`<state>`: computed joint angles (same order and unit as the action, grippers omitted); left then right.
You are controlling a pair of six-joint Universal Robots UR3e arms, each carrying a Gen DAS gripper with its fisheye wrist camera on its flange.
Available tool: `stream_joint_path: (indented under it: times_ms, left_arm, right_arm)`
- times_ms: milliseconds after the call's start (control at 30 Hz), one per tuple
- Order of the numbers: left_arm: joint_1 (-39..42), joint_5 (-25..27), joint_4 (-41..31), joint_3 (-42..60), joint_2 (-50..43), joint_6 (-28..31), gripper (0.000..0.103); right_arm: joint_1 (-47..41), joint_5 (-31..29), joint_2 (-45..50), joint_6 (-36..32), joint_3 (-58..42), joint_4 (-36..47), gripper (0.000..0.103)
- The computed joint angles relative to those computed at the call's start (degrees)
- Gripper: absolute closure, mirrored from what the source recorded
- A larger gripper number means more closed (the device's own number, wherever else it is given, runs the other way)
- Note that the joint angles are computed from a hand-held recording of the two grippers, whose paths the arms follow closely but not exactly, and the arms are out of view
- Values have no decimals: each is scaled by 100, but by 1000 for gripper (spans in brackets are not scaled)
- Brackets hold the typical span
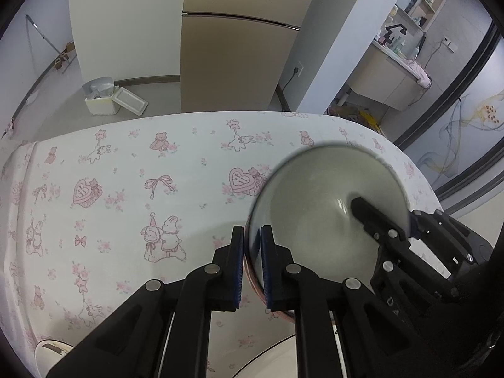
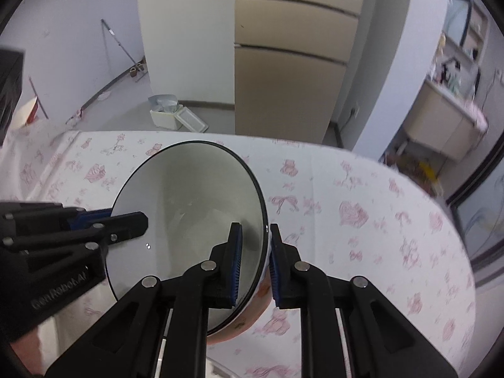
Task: Organize plates and bowls
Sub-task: 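Lower the white bowl into the pink bowls with both grippers, then hold the white bowl seated in the pink bowls with both grippers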
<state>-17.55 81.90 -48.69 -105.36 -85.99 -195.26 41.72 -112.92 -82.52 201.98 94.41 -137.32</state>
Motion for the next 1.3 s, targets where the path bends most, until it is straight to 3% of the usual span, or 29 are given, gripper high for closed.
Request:
stream_joint_path:
  times_ms: [67, 200, 433, 500, 667, 767, 833, 1200, 1300]
  left_arm:
    - [21, -30, 9, -6, -2, 11, 92]
    - [123, -180, 4, -70, 61, 59, 92]
    - [110, -129, 7, -82, 65, 45, 92]
    - [120, -151, 8, -97, 79, 35, 92]
    - [239, -359, -16, -173, 161, 72, 92]
    - [231, -341, -53, -151, 166, 92, 92]
    - [198, -290, -70, -118, 146, 78, 92]
    - [83, -88, -63, -47, 183, 61, 92]
    - [86, -103, -68, -52, 297, 86, 92]
  right_arm:
    - [-3, -125, 43, -100, 98, -150, 93]
    - [-427, 615, -376, -412, 829, -983, 94]
    - [-592, 926, -493, -221, 914, -980, 94]
    - [-888, 1422, -723, -44, 1155, -1087, 93]
    - [-2085, 3368, -1444, 376, 2211, -1759, 88]
    - [-2421, 3940, -1579, 571, 2515, -1990, 87]
    - [-2337, 3845, -1529, 625, 2439, -1956, 87]
    - [-1290, 2133, -1174, 251, 1330, -901, 87]
    - [-1263, 2085, -1124, 323, 994, -282, 91]
